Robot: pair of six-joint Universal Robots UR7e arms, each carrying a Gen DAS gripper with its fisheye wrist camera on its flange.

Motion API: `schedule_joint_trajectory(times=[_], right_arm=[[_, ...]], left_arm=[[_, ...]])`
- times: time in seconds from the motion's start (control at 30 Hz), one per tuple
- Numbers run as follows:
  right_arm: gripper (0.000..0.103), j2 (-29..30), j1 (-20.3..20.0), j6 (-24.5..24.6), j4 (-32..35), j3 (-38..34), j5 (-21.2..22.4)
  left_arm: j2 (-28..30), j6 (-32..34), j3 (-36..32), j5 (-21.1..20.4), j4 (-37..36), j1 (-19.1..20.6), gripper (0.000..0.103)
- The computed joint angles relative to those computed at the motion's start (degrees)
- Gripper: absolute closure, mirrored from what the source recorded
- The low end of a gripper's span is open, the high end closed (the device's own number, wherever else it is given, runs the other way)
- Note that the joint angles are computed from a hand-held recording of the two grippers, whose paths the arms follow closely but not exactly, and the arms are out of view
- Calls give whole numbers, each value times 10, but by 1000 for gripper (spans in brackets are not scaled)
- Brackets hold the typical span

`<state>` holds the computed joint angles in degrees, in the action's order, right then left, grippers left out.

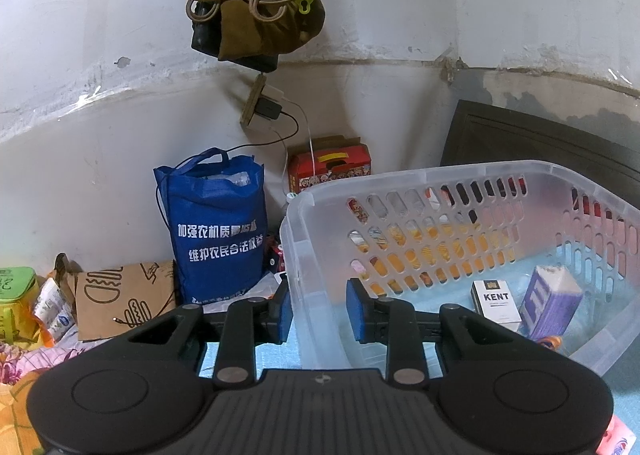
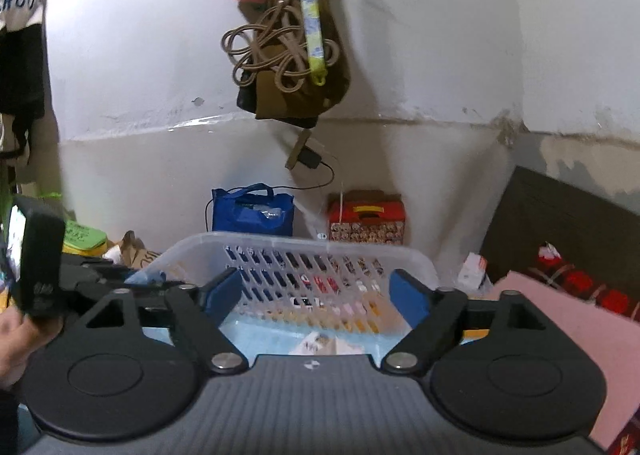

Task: Organize objects
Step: 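Grasp the pink tissue pack with the right gripper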

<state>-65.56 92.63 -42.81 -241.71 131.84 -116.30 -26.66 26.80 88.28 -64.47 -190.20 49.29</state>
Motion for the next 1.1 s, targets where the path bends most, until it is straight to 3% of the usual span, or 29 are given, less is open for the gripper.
schedule_joint_trajectory(times=[0.1,0.37,0.53,0.67,0.9,1.1], right_arm=[[7,1,-14,24,-23,38,2],[6,78,-75,70,-90,100,-6],[22,81,-101,95,-86,124,36],[22,86,-109,100,-94,132,59],[23,56,-136,128,-40,147,116],[38,13,-161,152,38,153,173]], left_arm=[[0,0,-1,0,1,0,70],[0,1,-1,0,1,0,71],[-1,1,-1,-1,1,1,71],[-1,1,-1,0,1,1,71],[0,1,-1,0,1,1,71],[-1,1,-1,0,1,0,70]])
